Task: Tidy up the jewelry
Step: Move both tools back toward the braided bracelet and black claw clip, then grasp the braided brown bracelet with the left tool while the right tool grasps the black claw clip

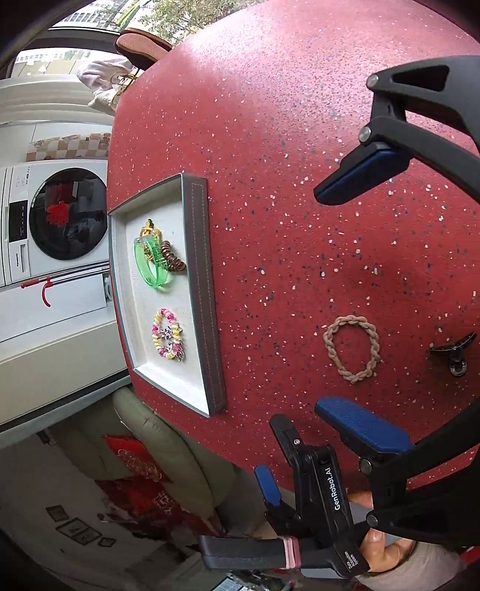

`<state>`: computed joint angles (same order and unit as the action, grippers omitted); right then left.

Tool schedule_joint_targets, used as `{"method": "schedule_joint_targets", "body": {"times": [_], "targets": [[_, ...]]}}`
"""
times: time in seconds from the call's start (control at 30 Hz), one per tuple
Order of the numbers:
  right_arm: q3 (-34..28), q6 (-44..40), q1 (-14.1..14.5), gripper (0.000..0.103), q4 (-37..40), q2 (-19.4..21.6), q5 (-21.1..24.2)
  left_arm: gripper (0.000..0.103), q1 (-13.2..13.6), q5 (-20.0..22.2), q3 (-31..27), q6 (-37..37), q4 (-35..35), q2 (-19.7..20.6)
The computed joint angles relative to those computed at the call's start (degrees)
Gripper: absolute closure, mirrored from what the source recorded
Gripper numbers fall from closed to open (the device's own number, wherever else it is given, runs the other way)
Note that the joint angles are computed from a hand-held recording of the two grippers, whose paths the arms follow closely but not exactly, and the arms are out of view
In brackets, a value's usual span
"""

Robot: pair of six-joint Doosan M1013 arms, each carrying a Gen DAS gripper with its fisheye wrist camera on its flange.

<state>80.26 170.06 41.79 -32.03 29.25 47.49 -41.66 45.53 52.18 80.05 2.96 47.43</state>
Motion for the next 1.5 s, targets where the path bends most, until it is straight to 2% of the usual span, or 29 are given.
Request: {"method": "schedule_joint_targets", "body": {"times": [0.27,0.47,0.67,0.8,0.93,1.1,1.2,1.27,1.33,1.37,1.5], "targets": [[2.8,5.6,4.1,0.000,-1.8,-0.8,1.5,0.000,-0.6,-4.4,6.7,4.8,-4.0,-3.3],[2.0,3.8,6.4,0.000,-2.1,0.5,3.7,0.000,-1.6,-3.7,6.9,6.9,-4.8,-3.2],[1.5,4.4,6.8,0.003,-2.4,1.1,2.7,0.000,-2.7,-3.2,5.9,8.5,-3.9,-2.6],[0.1,2.7,7.0,0.010,-2.8,2.1,4.4,0.000,-3.2,-2.7,5.1,9.1,-3.3,-2.0],[-1.2,1.1,7.1,0.026,-2.9,3.1,5.7,0.000,-3.6,-2.0,4.3,8.9,-2.0,-1.4],[-2.3,0.1,7.0,0.032,-2.8,4.3,6.0,0.000,-3.9,-0.6,3.6,9.7,-1.0,-0.9],[-2.9,-0.3,7.2,0.043,-3.3,4.9,7.2,0.001,-3.8,0.0,3.3,10.6,-2.1,-0.7],[-3.5,-1.2,7.3,0.054,-3.5,5.3,8.7,0.001,-3.8,-0.1,3.2,10.9,-2.3,-0.6],[-3.6,-1.1,7.5,0.070,-3.9,5.4,9.3,0.002,-3.9,-0.2,3.3,11.1,-2.3,-0.7],[-3.4,-0.8,7.5,0.074,-4.1,5.3,9.2,0.004,-3.8,-0.2,3.3,11.4,-2.6,-0.7],[-2.1,0.7,7.5,0.077,-4.8,4.4,8.0,0.006,-4.0,0.0,3.2,11.5,-2.2,-0.7]]}}
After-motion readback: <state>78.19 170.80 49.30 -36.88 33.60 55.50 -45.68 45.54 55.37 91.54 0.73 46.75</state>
